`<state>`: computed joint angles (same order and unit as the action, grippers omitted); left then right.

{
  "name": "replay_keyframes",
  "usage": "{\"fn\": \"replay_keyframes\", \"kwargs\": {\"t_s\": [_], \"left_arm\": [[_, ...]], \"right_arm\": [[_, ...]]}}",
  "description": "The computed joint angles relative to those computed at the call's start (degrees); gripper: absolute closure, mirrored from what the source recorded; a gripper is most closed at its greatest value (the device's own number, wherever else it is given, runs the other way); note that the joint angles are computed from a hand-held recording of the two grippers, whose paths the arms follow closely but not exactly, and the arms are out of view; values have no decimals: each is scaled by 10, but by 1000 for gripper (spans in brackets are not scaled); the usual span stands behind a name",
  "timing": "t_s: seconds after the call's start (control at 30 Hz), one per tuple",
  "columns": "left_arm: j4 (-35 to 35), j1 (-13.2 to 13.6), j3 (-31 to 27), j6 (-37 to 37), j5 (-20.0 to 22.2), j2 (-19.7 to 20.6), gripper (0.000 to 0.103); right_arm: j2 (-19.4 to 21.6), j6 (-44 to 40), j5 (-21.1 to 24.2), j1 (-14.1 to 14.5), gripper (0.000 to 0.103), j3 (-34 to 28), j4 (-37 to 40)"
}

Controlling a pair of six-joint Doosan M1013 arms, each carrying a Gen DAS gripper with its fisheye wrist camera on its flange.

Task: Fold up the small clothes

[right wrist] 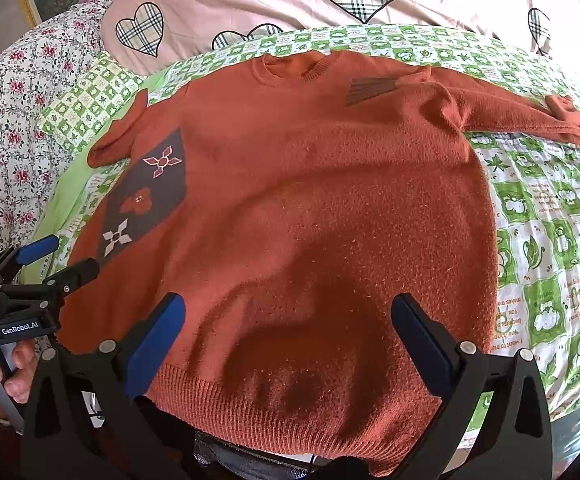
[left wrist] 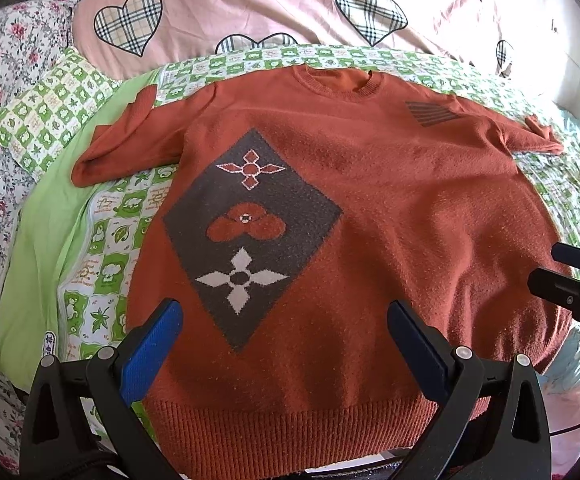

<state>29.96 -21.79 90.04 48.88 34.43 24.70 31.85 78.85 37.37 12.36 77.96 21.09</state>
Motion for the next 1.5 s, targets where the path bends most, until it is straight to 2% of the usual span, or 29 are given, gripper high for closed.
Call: {"fn": "replay_keyframes", "kwargs": {"t_s": [0.2,0.53,0.6,0.67,0.83,1.0,1.13,1.2,1.3,1.5], "left_arm": [[-14,1,-2,12,0,2,1],[-84,7,-10,73,2,6,1],[-95,8,-9,81,-5,6,1],[-109,10,-10,93,-10,6,1],[-143,13,-9,121,-29,7,1],[-174,15,-8,147,-46,9,1],[-222,21,-14,195,-48,14,1],[-257,25,-14,222,-55,15,1],[-277,29,-27,232,-43,22,1],[-260,35,-54,222,-23,37,1]], "right_arm": [[2,5,-5,4,1,2,-4],[10,10,22,3,1,-8,-2],[9,7,7,4,1,-4,-6],[11,20,27,4,1,-11,-14],[17,25,43,1,1,-17,-9],[18,3,45,-8,1,-15,36],[21,-7,58,-15,1,-20,64],[21,7,54,-15,1,-21,53],[18,-5,40,-23,1,-16,82],[13,45,5,-46,1,-16,43]]}}
